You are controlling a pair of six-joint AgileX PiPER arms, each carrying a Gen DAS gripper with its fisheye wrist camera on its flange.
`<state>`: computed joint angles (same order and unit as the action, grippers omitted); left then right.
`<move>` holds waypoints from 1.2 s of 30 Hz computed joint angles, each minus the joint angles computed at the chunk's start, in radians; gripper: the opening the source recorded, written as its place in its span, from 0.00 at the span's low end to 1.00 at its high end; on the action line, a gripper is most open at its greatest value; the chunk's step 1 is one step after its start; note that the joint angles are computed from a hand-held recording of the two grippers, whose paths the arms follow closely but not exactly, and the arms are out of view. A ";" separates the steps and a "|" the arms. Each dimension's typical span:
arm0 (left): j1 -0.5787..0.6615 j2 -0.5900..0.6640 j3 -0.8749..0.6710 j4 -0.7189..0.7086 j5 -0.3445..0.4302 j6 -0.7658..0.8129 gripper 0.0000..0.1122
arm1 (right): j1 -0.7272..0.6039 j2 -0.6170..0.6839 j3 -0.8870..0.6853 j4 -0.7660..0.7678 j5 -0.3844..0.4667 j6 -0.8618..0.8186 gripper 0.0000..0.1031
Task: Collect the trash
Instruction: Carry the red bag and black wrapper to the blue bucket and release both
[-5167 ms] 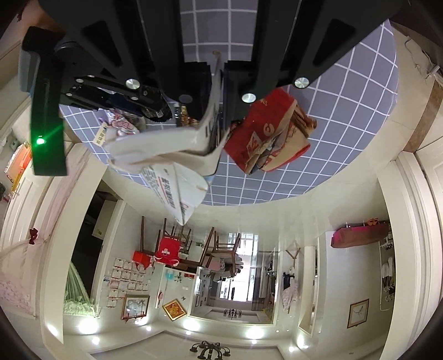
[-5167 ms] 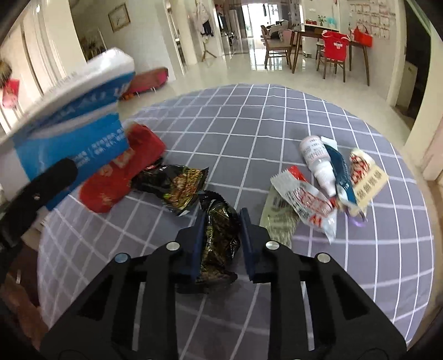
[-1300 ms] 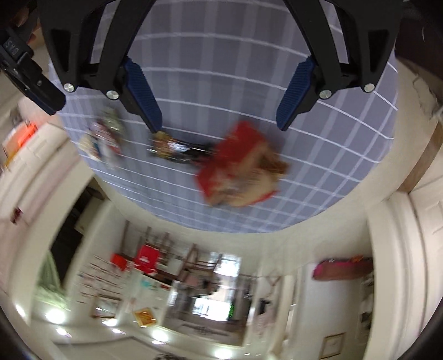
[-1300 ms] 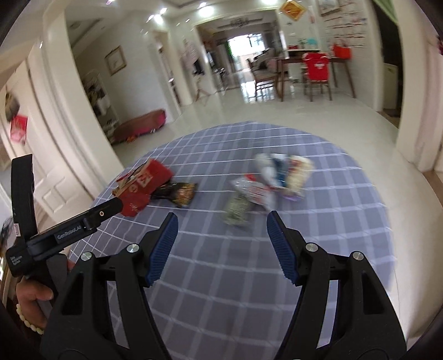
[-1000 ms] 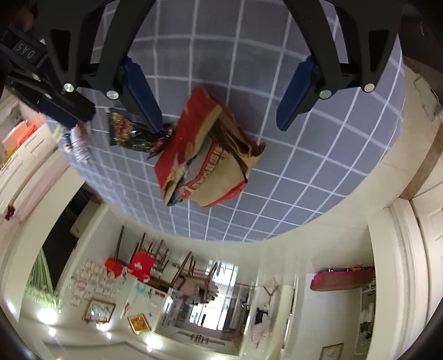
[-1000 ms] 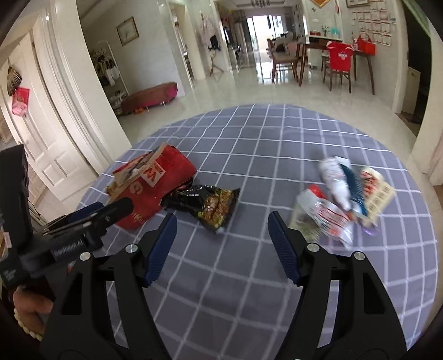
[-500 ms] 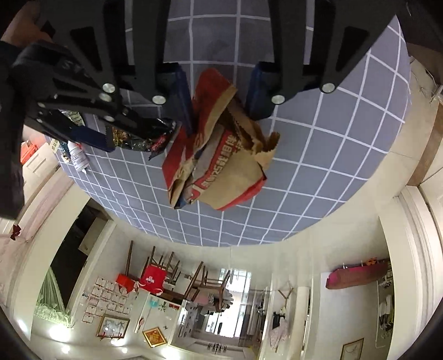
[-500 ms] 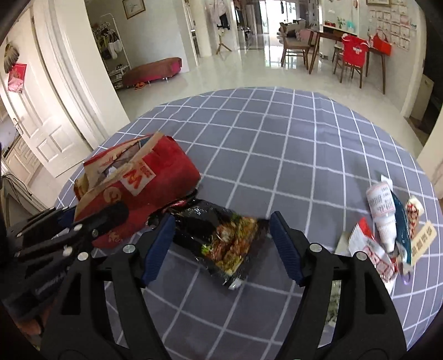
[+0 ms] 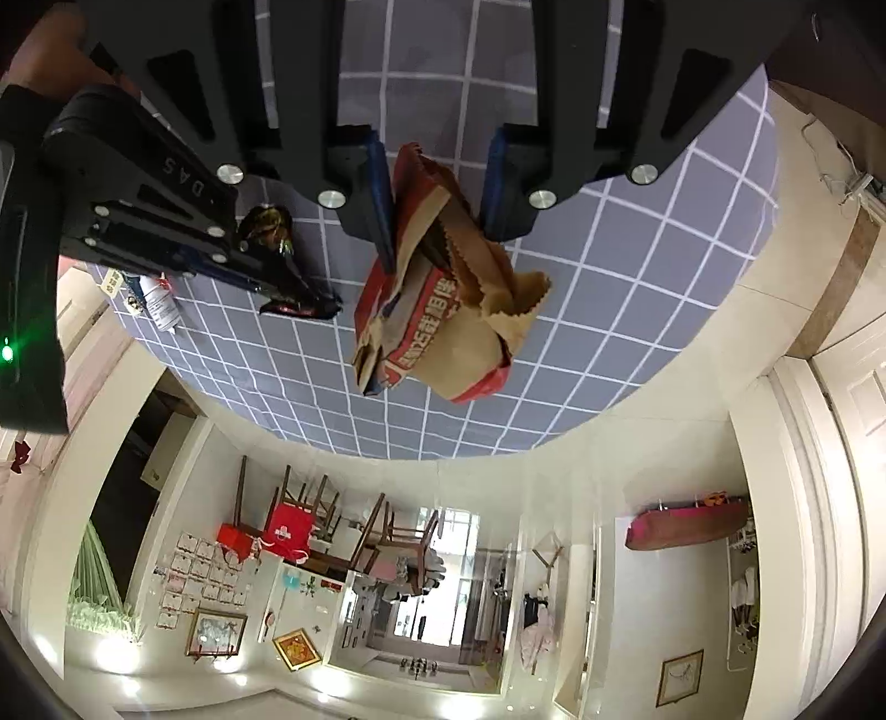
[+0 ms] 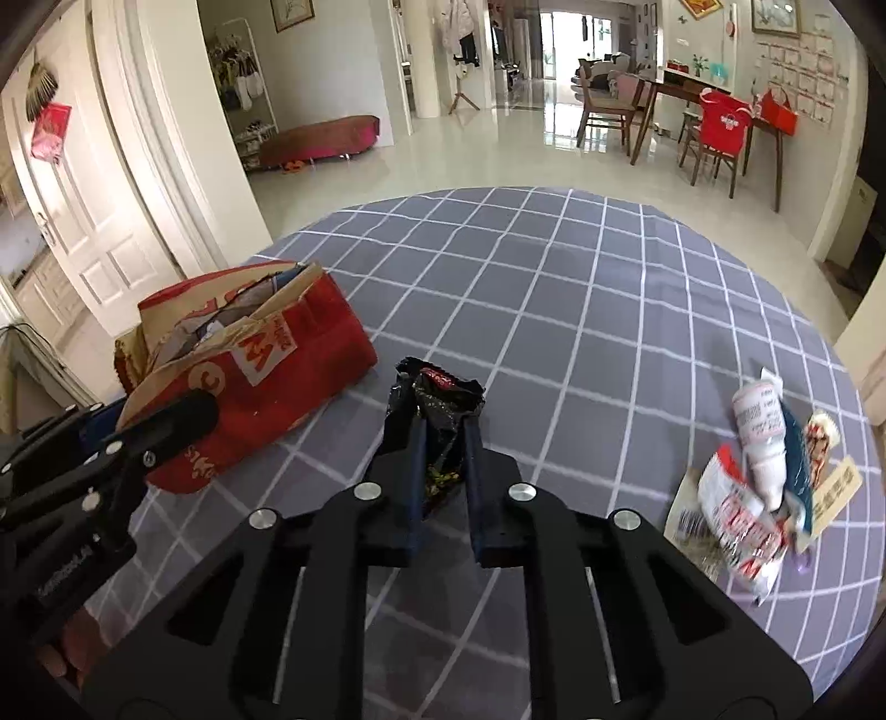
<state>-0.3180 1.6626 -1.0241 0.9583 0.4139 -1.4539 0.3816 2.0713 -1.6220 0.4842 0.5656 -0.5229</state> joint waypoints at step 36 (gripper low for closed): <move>-0.729 0.200 -0.582 0.044 0.501 -0.018 0.24 | -0.999 -0.539 0.574 0.711 0.477 -0.825 0.11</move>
